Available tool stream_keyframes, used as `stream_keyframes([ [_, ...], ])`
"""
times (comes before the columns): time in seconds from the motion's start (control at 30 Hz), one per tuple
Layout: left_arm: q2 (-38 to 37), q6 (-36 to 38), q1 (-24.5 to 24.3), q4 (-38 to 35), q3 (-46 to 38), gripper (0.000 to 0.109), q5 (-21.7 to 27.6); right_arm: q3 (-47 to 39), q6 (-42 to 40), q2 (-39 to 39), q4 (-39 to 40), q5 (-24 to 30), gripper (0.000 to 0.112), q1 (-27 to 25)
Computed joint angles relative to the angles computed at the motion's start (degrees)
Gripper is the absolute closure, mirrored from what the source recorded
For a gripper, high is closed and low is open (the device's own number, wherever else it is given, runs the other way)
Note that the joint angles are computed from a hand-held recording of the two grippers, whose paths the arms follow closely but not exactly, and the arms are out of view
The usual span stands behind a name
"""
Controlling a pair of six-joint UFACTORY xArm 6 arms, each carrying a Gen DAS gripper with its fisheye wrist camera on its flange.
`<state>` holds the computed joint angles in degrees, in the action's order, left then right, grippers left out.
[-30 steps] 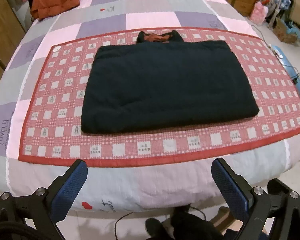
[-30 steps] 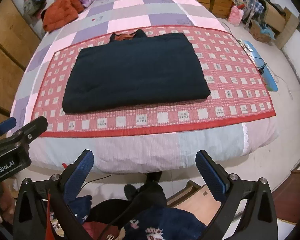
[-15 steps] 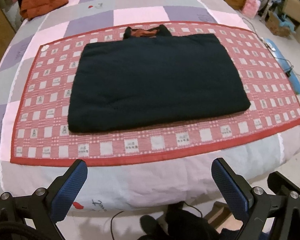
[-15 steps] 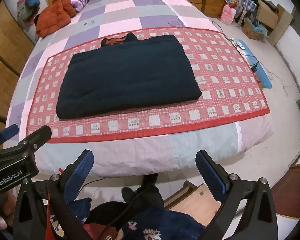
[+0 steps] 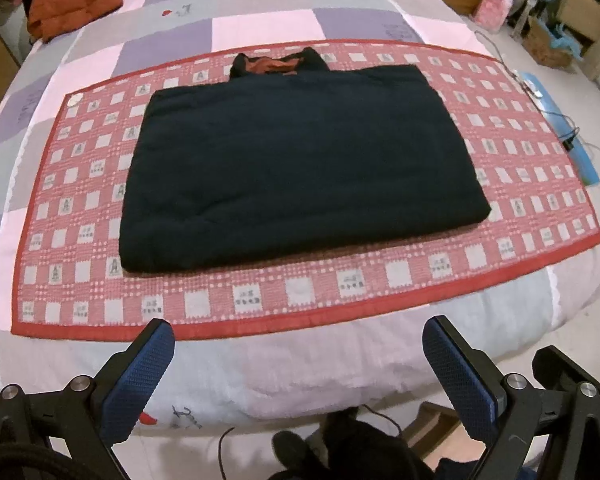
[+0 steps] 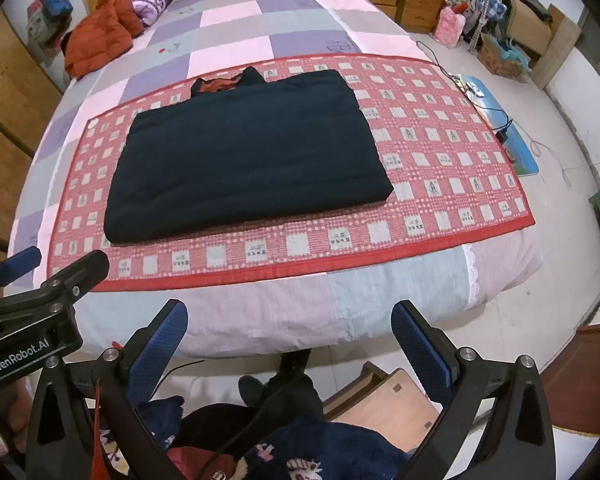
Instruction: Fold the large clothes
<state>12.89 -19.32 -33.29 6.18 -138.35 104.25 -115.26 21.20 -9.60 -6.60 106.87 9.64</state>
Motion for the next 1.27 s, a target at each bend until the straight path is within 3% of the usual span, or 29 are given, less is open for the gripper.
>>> stream_keyframes([
  [0.73,2.5,0.3,0.1,0.1,-4.2,0.006,1.7,-1.9,0.9,1.9,-0.7,0.5,0.01,1.1],
  [1.27,1.2,0.5,0.1,0.2,-1.9,0.006,0.4,-1.9,1.7,2.0,-1.2,0.4,0.01,2.0],
])
